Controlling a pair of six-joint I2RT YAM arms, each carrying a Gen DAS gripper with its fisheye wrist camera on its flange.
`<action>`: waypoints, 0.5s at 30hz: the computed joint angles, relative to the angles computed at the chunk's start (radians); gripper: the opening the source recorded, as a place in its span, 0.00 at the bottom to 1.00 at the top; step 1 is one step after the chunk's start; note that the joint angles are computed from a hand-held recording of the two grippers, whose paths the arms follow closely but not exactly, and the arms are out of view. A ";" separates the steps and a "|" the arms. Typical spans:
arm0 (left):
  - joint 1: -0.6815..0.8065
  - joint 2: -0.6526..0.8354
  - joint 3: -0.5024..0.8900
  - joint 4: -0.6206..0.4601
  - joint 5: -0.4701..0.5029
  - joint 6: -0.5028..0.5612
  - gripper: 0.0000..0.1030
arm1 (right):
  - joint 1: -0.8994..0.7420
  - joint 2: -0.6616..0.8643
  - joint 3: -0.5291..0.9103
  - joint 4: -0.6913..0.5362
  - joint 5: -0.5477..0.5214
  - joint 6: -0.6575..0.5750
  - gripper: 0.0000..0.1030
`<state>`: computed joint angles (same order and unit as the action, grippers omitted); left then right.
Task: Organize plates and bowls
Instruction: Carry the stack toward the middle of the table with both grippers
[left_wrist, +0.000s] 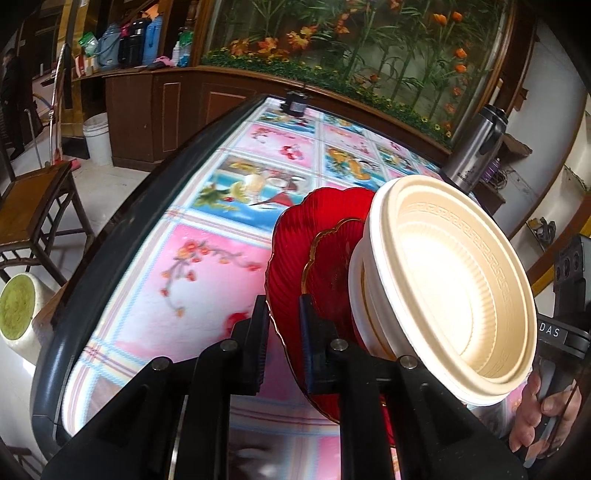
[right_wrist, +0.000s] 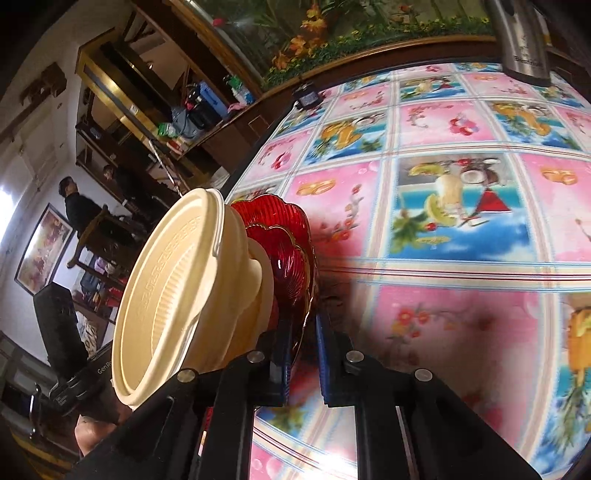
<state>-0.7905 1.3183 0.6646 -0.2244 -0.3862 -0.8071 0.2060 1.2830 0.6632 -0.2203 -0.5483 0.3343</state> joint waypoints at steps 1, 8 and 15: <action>-0.012 0.023 0.026 -0.009 -0.006 0.001 0.12 | -0.028 -0.010 -0.006 -0.006 -0.016 -0.009 0.11; -0.065 0.174 0.172 -0.024 0.015 -0.008 0.12 | -0.213 -0.047 -0.020 -0.070 -0.099 -0.103 0.11; -0.121 0.338 0.366 -0.070 0.017 -0.006 0.12 | -0.430 -0.053 -0.026 -0.139 -0.195 -0.229 0.11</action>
<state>-0.9116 1.6567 1.0306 -0.2944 -0.3694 -0.8130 -0.2239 1.2297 0.6368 -0.3590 -0.7437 0.1050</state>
